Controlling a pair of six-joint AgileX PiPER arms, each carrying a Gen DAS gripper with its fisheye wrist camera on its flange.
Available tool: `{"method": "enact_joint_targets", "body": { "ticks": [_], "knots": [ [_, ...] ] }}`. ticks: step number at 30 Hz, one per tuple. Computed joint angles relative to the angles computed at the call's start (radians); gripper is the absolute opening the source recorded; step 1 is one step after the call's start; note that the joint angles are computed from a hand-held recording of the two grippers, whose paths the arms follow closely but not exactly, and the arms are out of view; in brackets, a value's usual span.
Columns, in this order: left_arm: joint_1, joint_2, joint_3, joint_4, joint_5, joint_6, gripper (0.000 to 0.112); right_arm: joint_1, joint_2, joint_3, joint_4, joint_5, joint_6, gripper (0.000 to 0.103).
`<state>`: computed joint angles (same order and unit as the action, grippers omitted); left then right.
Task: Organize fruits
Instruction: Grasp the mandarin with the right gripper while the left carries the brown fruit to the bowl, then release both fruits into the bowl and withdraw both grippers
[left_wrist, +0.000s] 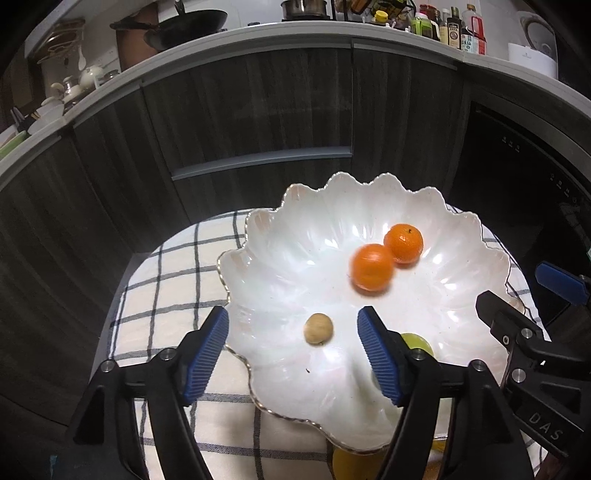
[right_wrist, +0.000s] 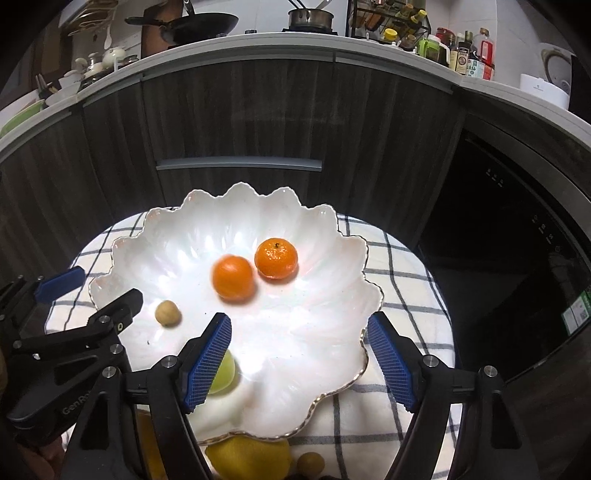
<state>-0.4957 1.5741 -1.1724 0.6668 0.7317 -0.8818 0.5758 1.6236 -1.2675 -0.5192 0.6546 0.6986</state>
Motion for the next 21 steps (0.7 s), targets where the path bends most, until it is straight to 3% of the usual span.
{"method": "enact_joint_targets", "body": {
  "ticks": [3,21],
  "knots": [
    [-0.012,-0.023,0.005,0.028,0.02,-0.029,0.082,0.012,-0.021,0.012,-0.016,0.009,0.023,0.077],
    [-0.17,-0.186,0.028,0.11,0.22,-0.131,0.087,0.077,-0.21,0.088,-0.063,0.121,0.105,0.077]
  ]
}}
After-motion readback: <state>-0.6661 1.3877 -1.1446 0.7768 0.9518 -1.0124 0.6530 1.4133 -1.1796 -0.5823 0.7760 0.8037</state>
